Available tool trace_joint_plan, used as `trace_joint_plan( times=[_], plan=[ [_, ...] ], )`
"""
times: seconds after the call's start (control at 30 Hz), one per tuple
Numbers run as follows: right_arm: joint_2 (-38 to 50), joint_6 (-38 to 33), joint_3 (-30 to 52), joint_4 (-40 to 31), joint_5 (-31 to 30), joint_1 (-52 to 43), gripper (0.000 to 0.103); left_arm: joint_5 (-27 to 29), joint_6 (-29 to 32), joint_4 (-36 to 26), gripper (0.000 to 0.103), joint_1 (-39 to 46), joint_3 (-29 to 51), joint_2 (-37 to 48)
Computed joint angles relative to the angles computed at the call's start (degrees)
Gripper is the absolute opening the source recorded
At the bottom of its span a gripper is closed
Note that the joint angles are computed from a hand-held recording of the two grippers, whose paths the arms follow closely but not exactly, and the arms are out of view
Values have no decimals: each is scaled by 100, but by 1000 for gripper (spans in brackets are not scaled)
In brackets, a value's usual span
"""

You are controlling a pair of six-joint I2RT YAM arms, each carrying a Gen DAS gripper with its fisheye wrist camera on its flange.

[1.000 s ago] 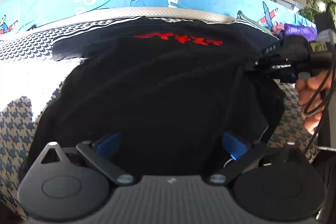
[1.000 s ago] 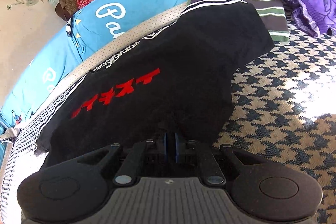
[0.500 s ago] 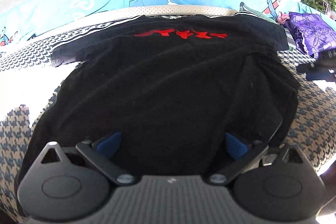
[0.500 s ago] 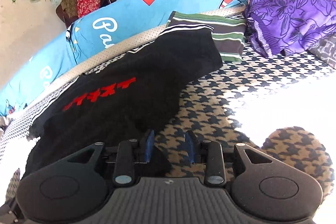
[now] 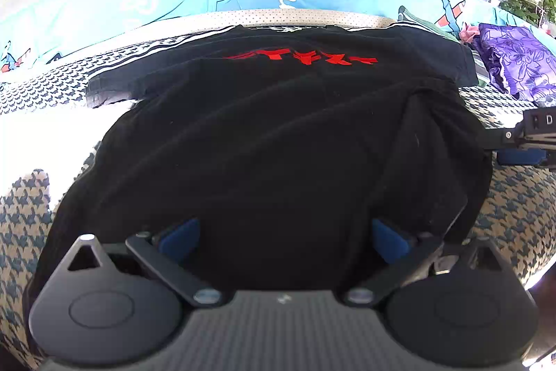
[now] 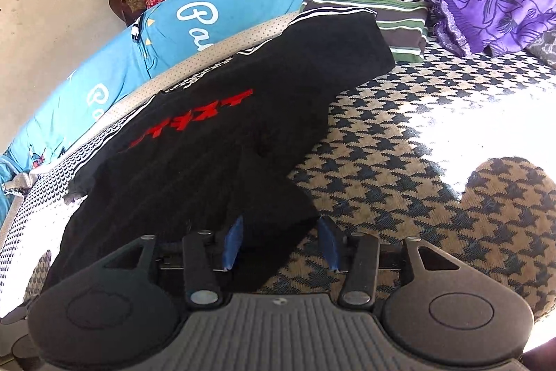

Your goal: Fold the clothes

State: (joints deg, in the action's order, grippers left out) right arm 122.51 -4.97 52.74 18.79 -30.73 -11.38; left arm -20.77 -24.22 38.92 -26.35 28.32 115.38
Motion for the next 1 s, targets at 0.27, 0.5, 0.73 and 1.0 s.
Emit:
trace_joint_plan(
  times=[0.27,0.5,0.73,1.0],
  plan=[
    [61,67,-120,540,389,107,47,0,-17,39,103,-1,-9,23],
    [359,-10,62,859,473,284,49,55,-5,103,103,30,-54,18],
    [326,-353,-42,948,527,377,12,84,21,138,103,53,-87,1],
    [-581,-310,-872,1047,515,188,8,247,-110,76,103,142,-284,-280]
  ],
)
